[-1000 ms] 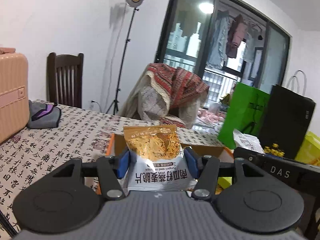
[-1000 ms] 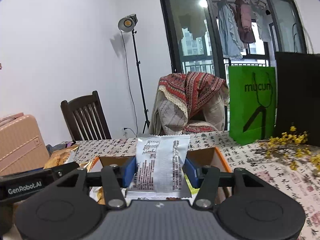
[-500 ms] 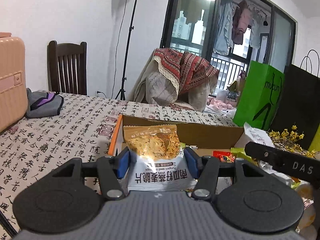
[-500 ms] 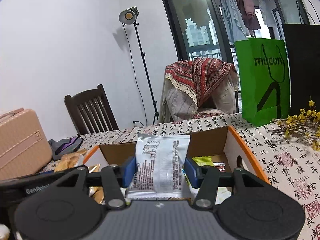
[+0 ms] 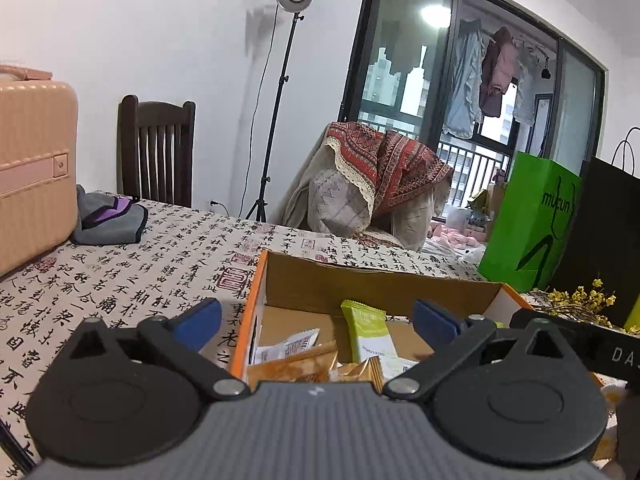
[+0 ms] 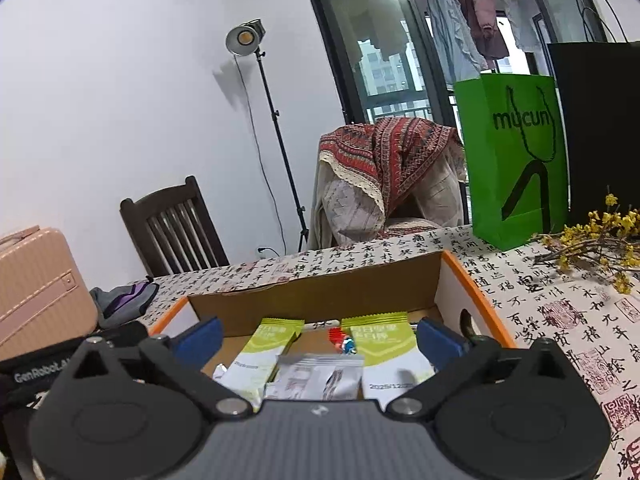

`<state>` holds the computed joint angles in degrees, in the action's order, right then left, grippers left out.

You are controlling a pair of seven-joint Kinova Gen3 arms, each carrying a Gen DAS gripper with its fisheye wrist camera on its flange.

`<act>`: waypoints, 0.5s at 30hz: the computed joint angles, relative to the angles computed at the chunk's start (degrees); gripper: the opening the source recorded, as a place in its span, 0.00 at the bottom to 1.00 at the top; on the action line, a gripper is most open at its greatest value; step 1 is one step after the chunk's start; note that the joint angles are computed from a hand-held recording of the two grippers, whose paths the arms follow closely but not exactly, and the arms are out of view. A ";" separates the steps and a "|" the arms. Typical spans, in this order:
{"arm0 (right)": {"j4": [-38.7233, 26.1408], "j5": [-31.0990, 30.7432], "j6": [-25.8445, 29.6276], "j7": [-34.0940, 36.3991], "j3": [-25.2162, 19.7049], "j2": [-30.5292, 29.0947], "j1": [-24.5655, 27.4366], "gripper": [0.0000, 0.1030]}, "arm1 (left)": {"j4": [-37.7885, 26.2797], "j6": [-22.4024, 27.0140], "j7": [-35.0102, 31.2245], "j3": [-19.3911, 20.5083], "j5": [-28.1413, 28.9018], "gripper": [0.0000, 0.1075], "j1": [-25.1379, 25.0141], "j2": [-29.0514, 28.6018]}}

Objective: Organize snacks
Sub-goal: 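Open both tools to drop the packets into the box, then move both open tools back to the last loose sachet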

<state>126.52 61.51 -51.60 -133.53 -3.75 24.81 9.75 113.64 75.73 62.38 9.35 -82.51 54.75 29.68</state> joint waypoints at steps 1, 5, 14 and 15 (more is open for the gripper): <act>-0.08 0.11 0.10 -0.20 0.03 0.02 0.03 1.00 | -0.14 0.12 -0.20 0.03 0.16 0.96 0.03 0.02; 0.11 -0.35 0.05 -0.04 0.12 -0.32 0.10 1.00 | -0.53 0.75 -0.66 -0.02 0.35 0.96 0.38 -0.01; 2.65 -0.41 -0.65 0.28 1.24 -5.05 1.42 1.00 | -0.42 3.51 -0.95 0.63 -0.18 0.96 1.85 -1.39; 2.73 0.62 -0.87 -0.56 1.48 -5.42 1.89 1.00 | -0.33 3.85 -0.90 0.81 -0.17 0.96 2.04 -1.81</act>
<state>129.25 62.13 -52.47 -134.09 -2.28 19.40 11.65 113.31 79.58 61.48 10.15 -82.69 56.79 27.88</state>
